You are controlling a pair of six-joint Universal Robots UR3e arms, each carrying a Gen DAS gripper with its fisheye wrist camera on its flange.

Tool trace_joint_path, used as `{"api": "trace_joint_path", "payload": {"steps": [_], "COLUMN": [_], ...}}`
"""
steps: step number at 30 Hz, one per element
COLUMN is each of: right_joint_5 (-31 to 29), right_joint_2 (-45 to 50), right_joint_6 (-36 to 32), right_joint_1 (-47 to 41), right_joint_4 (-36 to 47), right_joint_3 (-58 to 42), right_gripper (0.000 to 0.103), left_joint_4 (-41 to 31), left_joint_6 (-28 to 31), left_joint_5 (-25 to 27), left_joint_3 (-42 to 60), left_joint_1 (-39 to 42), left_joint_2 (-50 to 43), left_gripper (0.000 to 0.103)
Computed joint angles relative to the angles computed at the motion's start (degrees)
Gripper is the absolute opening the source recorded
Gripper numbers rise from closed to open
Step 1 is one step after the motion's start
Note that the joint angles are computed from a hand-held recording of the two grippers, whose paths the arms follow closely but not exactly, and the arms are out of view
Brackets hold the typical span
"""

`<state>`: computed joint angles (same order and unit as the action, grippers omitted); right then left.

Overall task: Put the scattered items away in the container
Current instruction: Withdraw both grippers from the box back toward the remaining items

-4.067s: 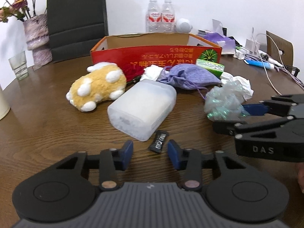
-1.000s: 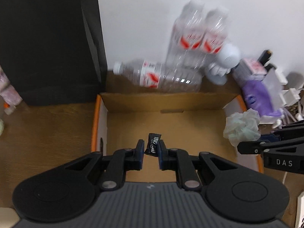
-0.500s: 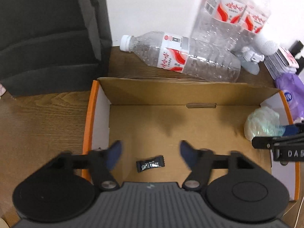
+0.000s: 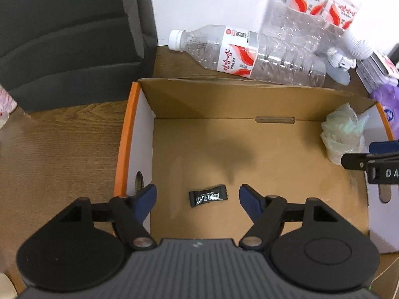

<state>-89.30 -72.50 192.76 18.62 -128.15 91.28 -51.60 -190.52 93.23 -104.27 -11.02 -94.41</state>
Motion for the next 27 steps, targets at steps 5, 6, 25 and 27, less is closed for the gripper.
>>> {"api": "trace_joint_path", "payload": {"steps": [5,6,25,27], "right_joint_5": [0.0,1.2,-15.4,-19.7], "right_joint_2": [-2.6,-3.8,-34.3,-35.6], "right_joint_6": [2.2,2.5,25.3,30.2], "right_joint_1": [0.0,-0.2,28.5,34.6], "right_joint_4": [-1.3,-0.6,7.1,5.5], "right_joint_3": [1.6,1.9,12.2,14.0], "right_gripper": [0.069,0.070,0.089,0.089], "left_joint_4": [-3.4,-4.6,-22.6,-26.4], "left_joint_6": [-1.6,-2.1,-38.1,-46.6], "left_joint_5": [1.5,1.8,35.5,41.2], "left_joint_3": [1.6,2.0,-2.9,-2.9], "left_joint_1": [-1.7,-2.1,-45.7,-54.2], "left_joint_2": [3.6,4.8,31.5,30.7], "left_gripper": [0.080,0.081,0.103,0.103]}}
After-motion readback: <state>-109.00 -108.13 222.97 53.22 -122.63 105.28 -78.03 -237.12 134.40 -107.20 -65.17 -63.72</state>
